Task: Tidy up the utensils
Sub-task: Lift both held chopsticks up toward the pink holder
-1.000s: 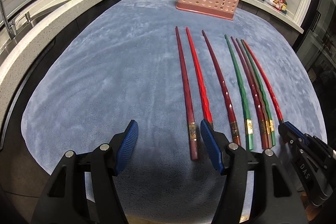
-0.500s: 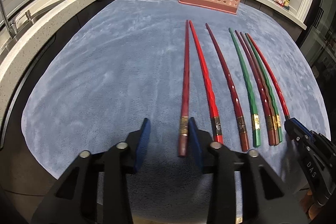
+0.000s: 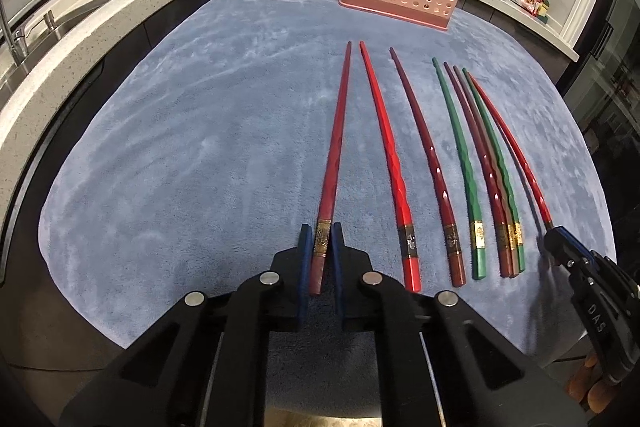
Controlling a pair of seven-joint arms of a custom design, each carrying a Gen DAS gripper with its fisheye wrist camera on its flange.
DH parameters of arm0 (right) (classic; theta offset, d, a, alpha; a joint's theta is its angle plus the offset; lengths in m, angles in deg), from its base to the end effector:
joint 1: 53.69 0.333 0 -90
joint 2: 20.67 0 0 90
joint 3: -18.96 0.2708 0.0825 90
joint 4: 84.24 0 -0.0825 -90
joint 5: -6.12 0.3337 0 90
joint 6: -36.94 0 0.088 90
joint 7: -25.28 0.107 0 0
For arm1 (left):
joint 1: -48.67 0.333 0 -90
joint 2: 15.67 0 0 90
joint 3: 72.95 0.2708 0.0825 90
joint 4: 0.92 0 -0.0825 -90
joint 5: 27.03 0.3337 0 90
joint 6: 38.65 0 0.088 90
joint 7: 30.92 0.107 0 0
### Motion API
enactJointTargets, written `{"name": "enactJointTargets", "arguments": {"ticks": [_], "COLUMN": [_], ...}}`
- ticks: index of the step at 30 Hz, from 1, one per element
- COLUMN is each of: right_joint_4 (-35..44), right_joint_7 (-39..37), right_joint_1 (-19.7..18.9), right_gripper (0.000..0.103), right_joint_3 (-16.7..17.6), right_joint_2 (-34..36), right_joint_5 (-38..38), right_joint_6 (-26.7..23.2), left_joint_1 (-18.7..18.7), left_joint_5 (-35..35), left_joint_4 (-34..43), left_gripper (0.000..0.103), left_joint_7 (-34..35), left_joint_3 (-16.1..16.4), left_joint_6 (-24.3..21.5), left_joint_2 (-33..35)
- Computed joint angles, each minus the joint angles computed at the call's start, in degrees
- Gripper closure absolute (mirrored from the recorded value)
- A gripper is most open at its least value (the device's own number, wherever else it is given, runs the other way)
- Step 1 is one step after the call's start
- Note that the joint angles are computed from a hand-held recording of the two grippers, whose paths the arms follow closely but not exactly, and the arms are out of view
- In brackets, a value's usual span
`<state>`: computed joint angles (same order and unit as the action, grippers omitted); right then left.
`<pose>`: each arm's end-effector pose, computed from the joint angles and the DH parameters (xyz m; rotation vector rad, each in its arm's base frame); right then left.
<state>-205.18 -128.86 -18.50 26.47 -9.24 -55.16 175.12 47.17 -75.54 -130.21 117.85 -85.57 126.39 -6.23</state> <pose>0.3989 0.3597 0.3236 -1.3240 2.2002 -0.7133 0.5146 -0.0840 0.3210 -1.4555 2.4115 -0.8008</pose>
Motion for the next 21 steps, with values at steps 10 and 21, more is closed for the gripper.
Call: {"name": "enactJointTargets", "arguments": {"ticks": [10,21], "right_joint_4": [-2.3,-2.1], "right_joint_7": [1.0,-0.4], "right_joint_1": [-1.1,-4.4], "right_gripper": [0.096,0.096], "right_joint_3": [0.9,2.5], "right_joint_2": [-5.4,-11.7], "right_joint_5": [-2.1,-6.7], "right_joint_6": [-2.5,-6.4], "left_joint_1": [0.2,-0.2], "left_joint_5": [-2.1,-4.4], "left_joint_4": [1.6,7.7], "left_gripper": [0.095,0.095], "left_joint_7": [-0.3,-0.1], "left_joint_3": [1.6,3.0], "left_joint_6": [-4.8,-7.6], "left_joint_2": [-3.5,-5.1]}}
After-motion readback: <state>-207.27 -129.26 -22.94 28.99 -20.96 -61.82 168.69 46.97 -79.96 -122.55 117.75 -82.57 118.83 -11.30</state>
